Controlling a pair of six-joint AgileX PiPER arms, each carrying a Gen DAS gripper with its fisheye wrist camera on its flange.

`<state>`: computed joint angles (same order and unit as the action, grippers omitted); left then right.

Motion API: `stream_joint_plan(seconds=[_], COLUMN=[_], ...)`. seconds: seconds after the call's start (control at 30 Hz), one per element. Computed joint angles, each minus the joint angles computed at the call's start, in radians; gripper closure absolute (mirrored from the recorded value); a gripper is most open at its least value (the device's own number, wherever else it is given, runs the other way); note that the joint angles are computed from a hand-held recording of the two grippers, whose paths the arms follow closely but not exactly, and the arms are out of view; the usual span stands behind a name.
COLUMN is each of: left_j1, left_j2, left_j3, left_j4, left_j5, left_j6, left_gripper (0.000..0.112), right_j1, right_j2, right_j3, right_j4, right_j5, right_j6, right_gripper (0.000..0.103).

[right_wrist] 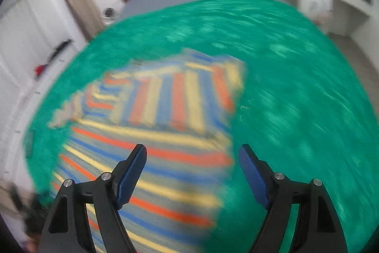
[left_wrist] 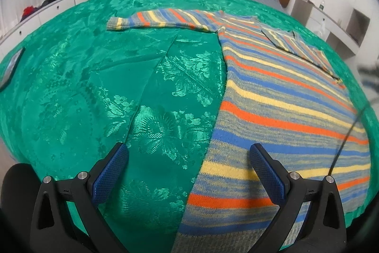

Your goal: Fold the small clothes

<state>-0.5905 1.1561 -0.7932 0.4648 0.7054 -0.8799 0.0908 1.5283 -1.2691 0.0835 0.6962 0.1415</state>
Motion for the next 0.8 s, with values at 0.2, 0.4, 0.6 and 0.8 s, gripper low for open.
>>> stream_joint_plan(seconds=[0.2,0.4,0.6,0.8], left_j1=[-0.041,-0.043,-0.064,-0.057], left_j2=[0.019,0.027,0.018,0.023], left_j3=[-0.003,0.001,0.01,0.012], left_j4=[0.067,0.069,0.096,0.081], left_j5=[0.017,0.016,0.029,0.024], left_j6=[-0.055,-0.069,-0.099,-0.093], left_gripper=[0.01,0.01,0.01,0.01], right_j1=[0.028,0.313,0.67,0.686], right_j2=[-0.393,-0.687,-0.726,-0.64], right_j3=[0.472,0.712,0.736,0.733], right_j4=[-0.308,-0.84,-1.137,-1.133], right_j5=[-0.151,0.051,0.351,0.311], right_j6=[0.286,0.885,1.29,1.257], right_gripper=[0.023,0.02,0.013,0.013])
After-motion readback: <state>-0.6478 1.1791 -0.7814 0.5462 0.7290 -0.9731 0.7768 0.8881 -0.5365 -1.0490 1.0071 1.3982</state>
